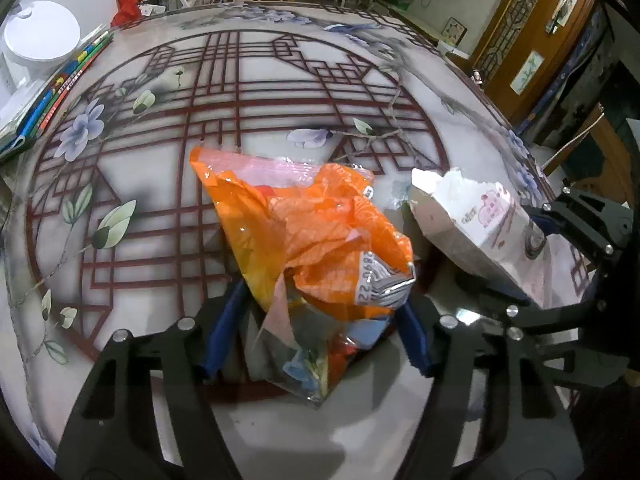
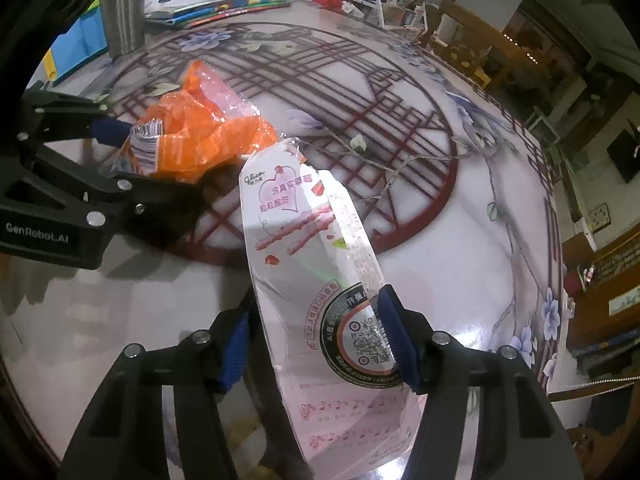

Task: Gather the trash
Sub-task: 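Lift both items and adjust the right tool's grip on the pink box, then carry both items over the red bin and open both tools to drop them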

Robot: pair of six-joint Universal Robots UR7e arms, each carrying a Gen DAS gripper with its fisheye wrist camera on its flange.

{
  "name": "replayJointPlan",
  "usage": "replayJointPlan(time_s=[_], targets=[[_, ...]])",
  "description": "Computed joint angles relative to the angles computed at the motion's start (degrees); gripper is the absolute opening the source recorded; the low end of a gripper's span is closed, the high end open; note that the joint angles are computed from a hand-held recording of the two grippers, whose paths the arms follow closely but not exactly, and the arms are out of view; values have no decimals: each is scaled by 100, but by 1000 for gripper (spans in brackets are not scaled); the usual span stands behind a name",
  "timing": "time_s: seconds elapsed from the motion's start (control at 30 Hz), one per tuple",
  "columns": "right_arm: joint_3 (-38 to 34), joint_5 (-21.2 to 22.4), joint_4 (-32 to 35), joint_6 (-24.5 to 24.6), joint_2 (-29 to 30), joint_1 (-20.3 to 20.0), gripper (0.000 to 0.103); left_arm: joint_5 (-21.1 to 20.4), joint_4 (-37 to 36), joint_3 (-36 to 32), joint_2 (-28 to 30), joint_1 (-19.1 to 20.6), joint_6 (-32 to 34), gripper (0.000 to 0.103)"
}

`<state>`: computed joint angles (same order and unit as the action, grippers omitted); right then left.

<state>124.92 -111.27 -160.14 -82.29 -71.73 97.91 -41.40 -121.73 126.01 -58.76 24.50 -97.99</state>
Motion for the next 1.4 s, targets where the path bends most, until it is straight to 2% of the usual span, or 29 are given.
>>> replayJointPlan(time_s=[0.1, 0.23, 0.33, 0.63, 1.1, 1.23, 1.4], targets=[[-54, -3, 94, 122, 12, 14, 55, 4, -55, 37, -29, -21, 6, 60], [-101, -18, 193, 231, 10, 30, 54, 32, -53, 60, -58, -17, -45, 59], [-160, -3, 280, 359, -2, 42, 47, 67, -16, 70, -85, -27, -114, 58], [-286, 70, 585, 639, -105, 5, 45, 136, 85, 102, -152, -142, -281, 57], [-266, 709, 683, 834, -754, -34, 45, 418, 1044, -178, -198, -555, -786, 57], [-392, 874, 849, 964, -939, -141, 45, 499, 1082, -286, -129, -639, -740, 57], [-633, 1128, 1281, 1213, -1192, -308, 45, 629, 983, -513, 75, -667, -362, 57]])
